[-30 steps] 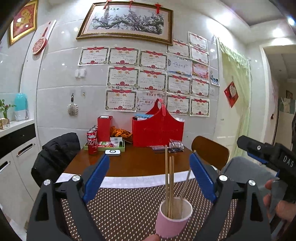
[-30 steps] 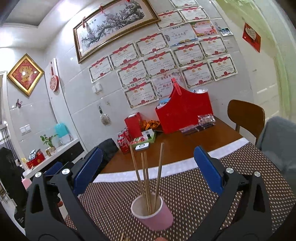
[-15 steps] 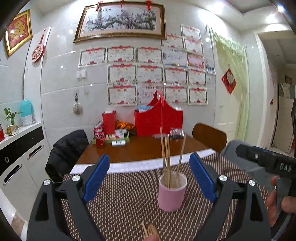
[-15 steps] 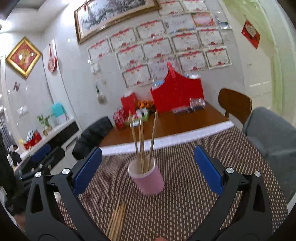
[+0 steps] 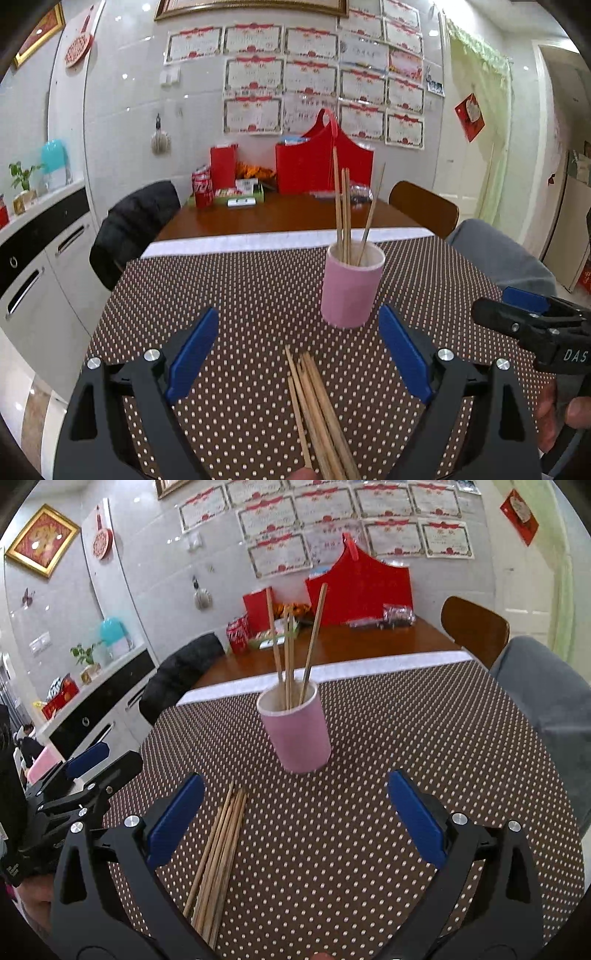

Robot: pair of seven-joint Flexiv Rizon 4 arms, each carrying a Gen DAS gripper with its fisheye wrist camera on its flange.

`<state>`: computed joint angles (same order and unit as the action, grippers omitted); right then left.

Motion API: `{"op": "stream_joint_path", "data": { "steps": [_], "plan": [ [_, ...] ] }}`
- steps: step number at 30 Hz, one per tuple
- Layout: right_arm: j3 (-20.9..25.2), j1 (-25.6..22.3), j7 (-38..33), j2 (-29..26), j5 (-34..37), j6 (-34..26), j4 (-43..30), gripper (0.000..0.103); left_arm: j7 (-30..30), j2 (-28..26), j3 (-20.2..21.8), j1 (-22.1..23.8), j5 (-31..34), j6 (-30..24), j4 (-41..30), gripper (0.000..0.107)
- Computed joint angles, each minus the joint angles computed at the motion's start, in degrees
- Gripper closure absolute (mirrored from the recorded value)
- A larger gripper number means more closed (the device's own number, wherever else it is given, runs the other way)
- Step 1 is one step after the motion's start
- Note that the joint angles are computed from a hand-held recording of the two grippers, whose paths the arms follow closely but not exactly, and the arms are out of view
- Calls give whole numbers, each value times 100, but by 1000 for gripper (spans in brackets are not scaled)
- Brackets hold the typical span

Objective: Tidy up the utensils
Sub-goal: 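Move both open grippers back toward the remaining chopstick pile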

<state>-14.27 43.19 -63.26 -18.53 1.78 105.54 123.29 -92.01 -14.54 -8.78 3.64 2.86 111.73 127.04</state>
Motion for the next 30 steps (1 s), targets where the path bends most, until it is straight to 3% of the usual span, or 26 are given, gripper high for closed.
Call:
{"op": "stream_joint_path", "data": {
  "steps": [15,17,23,30],
  "plan": [
    [271,-150,186,-94,-353,-208,64,6,56,13,18,168,45,-178,374,20],
    [373,-242,223,-126,-432,-277,46,5,46,-3,-128,337,99,-250,419,20],
    [847,-721,389,-263,-738,-443,-40,5,257,-132,-65,274,-54,-433,494,20],
    [1070,-966,554,-361,-1001,-559,-78,6,595,-312,11,135,-277,-684,521,20]
  ]
}}
